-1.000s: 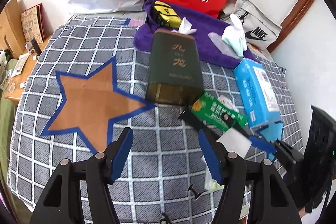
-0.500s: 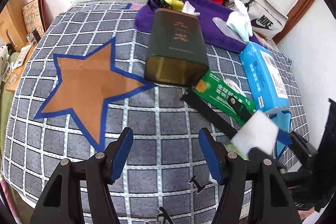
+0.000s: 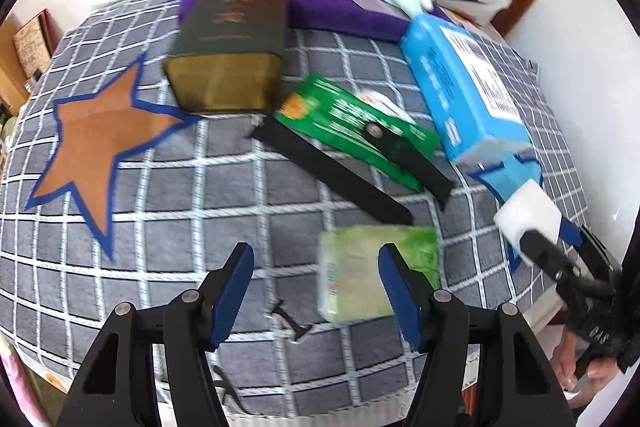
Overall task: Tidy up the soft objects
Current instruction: 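Grasp the light green tea pouch with the left tool while the right tool holds the block, then carry the tea pouch with the left tool and foam block with the right tool over the towel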
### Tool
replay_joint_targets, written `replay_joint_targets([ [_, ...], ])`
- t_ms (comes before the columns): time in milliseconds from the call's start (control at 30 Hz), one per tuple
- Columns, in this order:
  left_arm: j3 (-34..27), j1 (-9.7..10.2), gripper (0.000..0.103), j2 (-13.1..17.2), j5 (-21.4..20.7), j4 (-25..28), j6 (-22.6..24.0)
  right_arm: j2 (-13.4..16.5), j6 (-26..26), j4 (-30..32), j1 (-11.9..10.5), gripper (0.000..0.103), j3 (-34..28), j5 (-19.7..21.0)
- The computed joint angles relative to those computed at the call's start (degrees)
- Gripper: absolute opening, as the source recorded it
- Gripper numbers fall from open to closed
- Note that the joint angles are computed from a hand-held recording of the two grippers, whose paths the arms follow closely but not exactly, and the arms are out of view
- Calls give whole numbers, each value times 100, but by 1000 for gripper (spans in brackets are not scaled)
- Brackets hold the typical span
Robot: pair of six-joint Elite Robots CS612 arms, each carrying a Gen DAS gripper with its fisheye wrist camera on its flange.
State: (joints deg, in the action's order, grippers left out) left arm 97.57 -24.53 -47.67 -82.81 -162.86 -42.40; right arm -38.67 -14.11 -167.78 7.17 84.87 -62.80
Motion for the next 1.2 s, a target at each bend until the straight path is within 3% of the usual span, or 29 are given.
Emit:
replay_joint_targets([
  [133, -96, -44, 68, 92, -153, 50, -23, 7, 177, -121, -110, 80, 85, 23],
  [300, -203, -45, 79, 231, -531, -42, -48, 26, 168, -453, -95, 80, 173, -384],
  [367, -256, -79, 86, 260, -497, 42, 0, 57, 159, -462, -102, 80, 166, -423],
  [467, -342, -149, 87, 290, -252, 262, 99, 95, 138, -404, -104, 80, 140, -467],
  [600, -383, -231, 85, 315, 145, 365, 144, 127, 123, -446, -97, 80, 125, -473],
  [700, -391, -242, 73, 297, 327, 454, -9, 122, 92, -449, -77, 80, 129, -535],
  [867, -277, -152, 71, 198, 313, 472, -214, 94, -3, -333, -30, 80, 98, -656],
  [1200, -17, -9, 71, 0, 276, 301, -568, -23, -235, -128, 35, 80, 97, -510],
])
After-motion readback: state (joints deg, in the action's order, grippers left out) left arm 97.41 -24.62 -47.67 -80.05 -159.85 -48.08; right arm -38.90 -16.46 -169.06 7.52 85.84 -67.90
